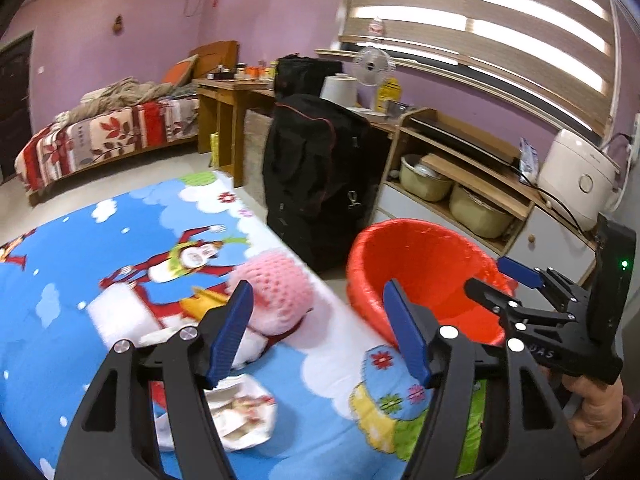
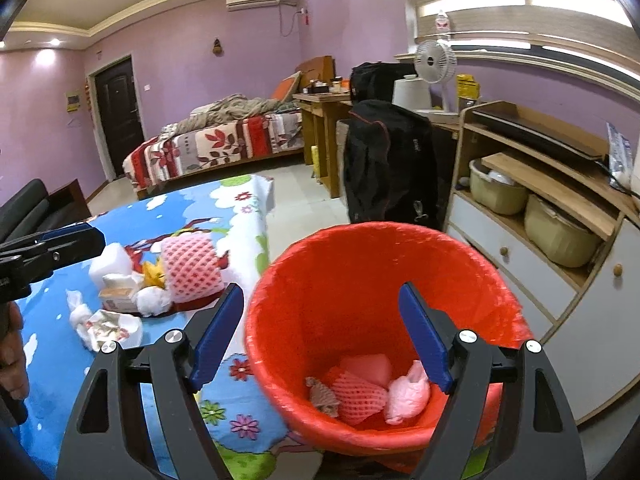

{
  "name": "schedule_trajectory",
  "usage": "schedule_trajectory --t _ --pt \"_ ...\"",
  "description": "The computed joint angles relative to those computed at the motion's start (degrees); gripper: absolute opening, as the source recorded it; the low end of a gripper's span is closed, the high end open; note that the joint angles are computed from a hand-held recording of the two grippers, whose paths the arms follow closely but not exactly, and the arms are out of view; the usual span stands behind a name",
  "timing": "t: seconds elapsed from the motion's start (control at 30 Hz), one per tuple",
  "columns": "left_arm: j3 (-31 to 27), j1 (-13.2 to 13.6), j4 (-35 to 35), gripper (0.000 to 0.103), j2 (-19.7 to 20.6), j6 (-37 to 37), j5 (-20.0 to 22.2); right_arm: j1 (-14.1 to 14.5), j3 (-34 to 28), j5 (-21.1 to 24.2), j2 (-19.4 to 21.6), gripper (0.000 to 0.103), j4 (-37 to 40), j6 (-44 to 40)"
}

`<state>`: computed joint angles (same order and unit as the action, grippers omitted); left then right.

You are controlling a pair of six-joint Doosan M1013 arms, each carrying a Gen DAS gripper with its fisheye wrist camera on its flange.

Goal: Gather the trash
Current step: 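Move both tools back over the remaining trash on the bed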

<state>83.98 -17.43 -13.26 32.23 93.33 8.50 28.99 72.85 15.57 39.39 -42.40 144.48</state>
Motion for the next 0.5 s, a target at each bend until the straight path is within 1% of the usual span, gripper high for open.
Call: schedule_trajectory --t 0.03,0.07,0.1,0.13,0.2,0.3,0.33,0.37,0.43,0.5 --pt "0.6 0.3 0.4 0.065 -0.3 -1.0 -0.5 0.0 0.0 -0.5 0.0 0.076 1.5 -1.4" --pt "1.1 0.6 3.3 0.065 -0.5 -4.3 -0.7 0.1 -0.1 -0.7 0.1 0.078 2.5 -2.5" --pt "1.4 0.7 8.0 0.065 -0.7 -9.1 -0.8 0.3 -0.3 -0.8 0.2 0.078 3.4 -3.5" --pt "1.9 0.8 14.4 0.065 -0.9 -15.7 -0.8 0.4 -0.4 -0.9 0.3 0.078 4.7 -4.7" --pt "2.8 1.2 23.8 0.065 -1.4 -25.6 -1.2 0.5 -0.6 -1.1 0.5 0.078 7.0 -6.8" --pt "4.1 1.8 37.1 0.065 -2.1 -39.5 -1.3 0.8 -1.1 -1.3 0.9 0.080 10.5 -10.1" --pt "4.4 1.9 40.2 0.065 -2.2 -42.8 -1.2 0.8 -1.3 -1.4 1.0 0.081 11.9 -11.4" --pt "4.9 2.1 44.8 0.065 -2.5 -47.6 -1.1 0.9 -1.4 -1.4 1.1 0.081 13.4 -12.9" --pt "5.6 2.5 50.5 0.065 -2.8 -54.1 -1.0 1.2 -1.8 -1.4 1.4 0.081 15.3 -15.0" --pt "6.3 2.9 54.7 0.065 -3.1 -59.0 -0.6 1.3 -2.1 -1.4 1.7 0.083 17.7 -17.4"
